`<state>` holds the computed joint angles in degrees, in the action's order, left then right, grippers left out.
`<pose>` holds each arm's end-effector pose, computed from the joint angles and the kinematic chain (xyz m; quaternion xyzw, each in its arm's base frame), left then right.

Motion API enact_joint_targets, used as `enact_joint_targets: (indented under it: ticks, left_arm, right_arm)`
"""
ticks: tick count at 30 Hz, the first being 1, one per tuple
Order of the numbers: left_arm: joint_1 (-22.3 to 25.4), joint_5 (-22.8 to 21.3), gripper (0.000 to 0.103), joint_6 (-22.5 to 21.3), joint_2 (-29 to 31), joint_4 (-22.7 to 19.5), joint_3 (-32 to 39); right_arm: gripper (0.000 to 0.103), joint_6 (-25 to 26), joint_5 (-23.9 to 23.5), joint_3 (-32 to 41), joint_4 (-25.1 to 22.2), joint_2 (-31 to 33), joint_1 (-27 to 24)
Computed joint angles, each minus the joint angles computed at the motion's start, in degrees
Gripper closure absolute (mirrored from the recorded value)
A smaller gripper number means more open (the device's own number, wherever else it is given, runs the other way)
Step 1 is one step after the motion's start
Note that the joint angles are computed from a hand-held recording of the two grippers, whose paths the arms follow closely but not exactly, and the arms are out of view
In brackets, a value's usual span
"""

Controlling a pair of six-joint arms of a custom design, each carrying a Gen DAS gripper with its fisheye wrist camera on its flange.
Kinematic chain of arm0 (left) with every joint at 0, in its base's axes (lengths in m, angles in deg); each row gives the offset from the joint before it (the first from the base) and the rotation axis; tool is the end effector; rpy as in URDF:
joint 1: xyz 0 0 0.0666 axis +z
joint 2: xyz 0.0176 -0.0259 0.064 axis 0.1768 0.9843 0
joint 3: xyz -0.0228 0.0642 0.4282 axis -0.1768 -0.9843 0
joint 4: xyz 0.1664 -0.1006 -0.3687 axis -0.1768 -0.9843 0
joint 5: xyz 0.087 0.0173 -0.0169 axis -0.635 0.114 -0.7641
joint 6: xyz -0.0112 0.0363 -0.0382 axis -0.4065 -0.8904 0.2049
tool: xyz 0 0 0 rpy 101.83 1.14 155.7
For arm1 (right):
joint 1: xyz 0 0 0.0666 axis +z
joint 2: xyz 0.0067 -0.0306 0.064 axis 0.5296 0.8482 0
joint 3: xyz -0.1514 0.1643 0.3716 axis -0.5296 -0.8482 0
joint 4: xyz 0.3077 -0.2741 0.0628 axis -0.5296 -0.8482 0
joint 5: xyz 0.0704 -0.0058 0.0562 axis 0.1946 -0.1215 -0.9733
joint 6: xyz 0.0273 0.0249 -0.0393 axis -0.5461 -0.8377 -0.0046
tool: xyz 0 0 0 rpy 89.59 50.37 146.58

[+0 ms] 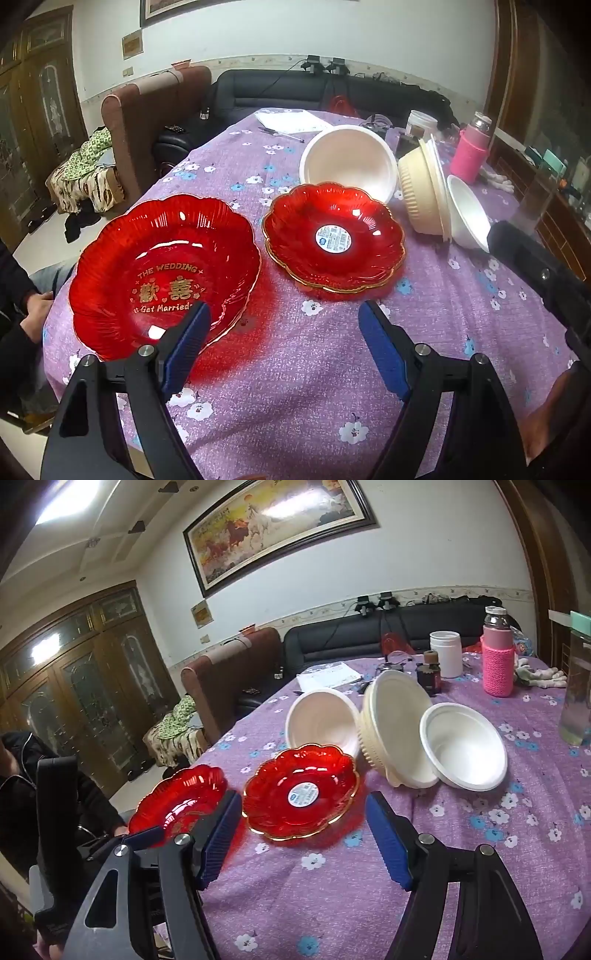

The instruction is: Organize plates and bowls

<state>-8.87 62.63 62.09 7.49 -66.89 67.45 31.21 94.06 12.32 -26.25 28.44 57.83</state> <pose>0.5012 -0.1678 0.4521 0.0294 0.9279 -0.0282 0.3705 0.4628 0.2202 0.4541 -0.0083 0.8615 0.1681 0.4791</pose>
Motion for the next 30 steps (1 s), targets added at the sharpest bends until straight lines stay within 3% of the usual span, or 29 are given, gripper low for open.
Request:
enact_joint_targets:
  ticks: [5, 10, 30]
  left_arm:
    - [-0.33, 0.22, 0.020, 0.16, 0.89, -1.17, 0.33]
    - [-0.86, -0.70, 0.020, -0.28, 1.36, -1.50, 0.70]
    - [-1.01, 0.70, 0.020, 0.24, 2.27, -2.12, 0.46]
  right_arm:
    - [0.031, -0.51, 1.83, 0.39, -1.76, 0.73, -0.60]
    - [0.031, -2.98, 0.23, -0.10, -1.73, 1.01, -2.05]
    - [0.031, -2.34, 1.40, 0.21, -2.44, 1.32, -1.73]
